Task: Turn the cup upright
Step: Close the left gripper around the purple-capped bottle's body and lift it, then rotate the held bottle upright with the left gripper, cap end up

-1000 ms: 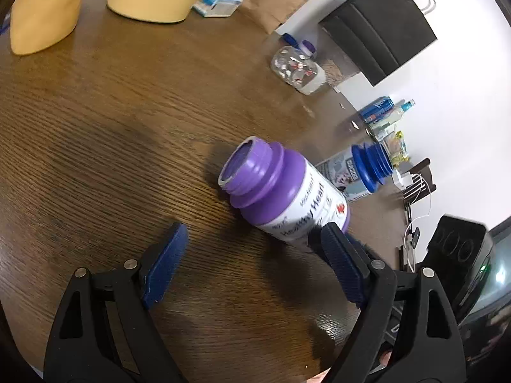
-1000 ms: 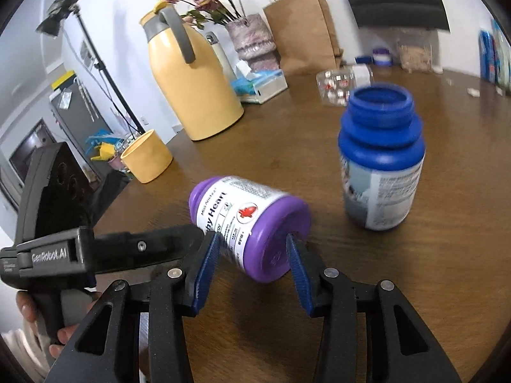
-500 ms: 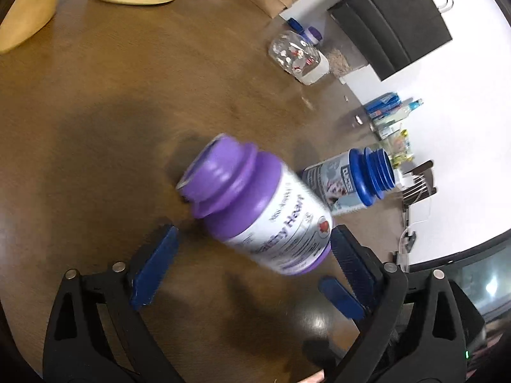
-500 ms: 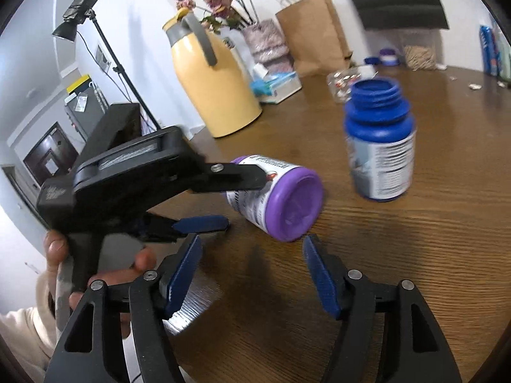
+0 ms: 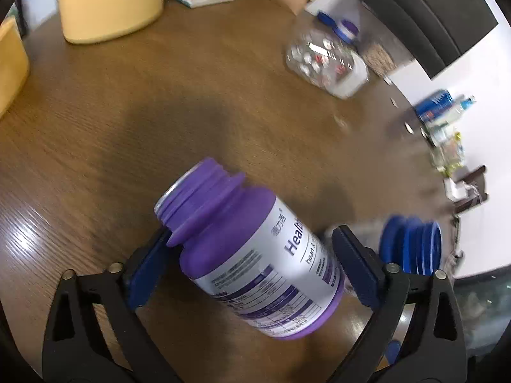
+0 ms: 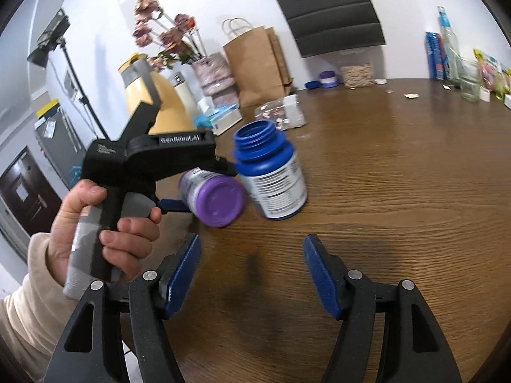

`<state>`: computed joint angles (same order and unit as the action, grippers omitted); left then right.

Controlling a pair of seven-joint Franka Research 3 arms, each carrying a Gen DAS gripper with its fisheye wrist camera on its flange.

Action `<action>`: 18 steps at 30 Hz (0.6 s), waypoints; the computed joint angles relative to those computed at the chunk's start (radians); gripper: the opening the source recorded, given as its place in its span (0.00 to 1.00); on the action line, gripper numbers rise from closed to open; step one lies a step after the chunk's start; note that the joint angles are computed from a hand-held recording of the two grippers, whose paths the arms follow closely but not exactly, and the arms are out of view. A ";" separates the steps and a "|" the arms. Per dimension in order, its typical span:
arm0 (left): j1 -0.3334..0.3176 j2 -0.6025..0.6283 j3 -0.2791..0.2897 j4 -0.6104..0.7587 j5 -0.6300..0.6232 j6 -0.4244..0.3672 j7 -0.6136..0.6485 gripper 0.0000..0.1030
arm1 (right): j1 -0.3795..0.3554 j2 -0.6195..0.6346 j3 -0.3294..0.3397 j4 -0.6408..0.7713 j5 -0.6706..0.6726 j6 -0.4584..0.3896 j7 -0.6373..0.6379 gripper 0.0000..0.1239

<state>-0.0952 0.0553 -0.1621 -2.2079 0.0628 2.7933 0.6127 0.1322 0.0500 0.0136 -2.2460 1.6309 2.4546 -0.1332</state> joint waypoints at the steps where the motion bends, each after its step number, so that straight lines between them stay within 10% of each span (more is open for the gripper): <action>1: 0.000 0.008 0.002 0.015 0.011 -0.021 0.002 0.88 | -0.001 -0.002 -0.001 0.000 0.007 0.002 -0.006 0.58; 9: -0.001 -0.019 0.007 0.004 0.112 -0.040 0.036 0.60 | 0.007 -0.027 0.002 -0.004 0.040 0.017 -0.037 0.58; 18: 0.123 -0.224 -0.052 -0.174 0.886 0.255 -0.286 0.60 | 0.048 -0.062 0.015 0.071 -0.031 -0.030 0.024 0.62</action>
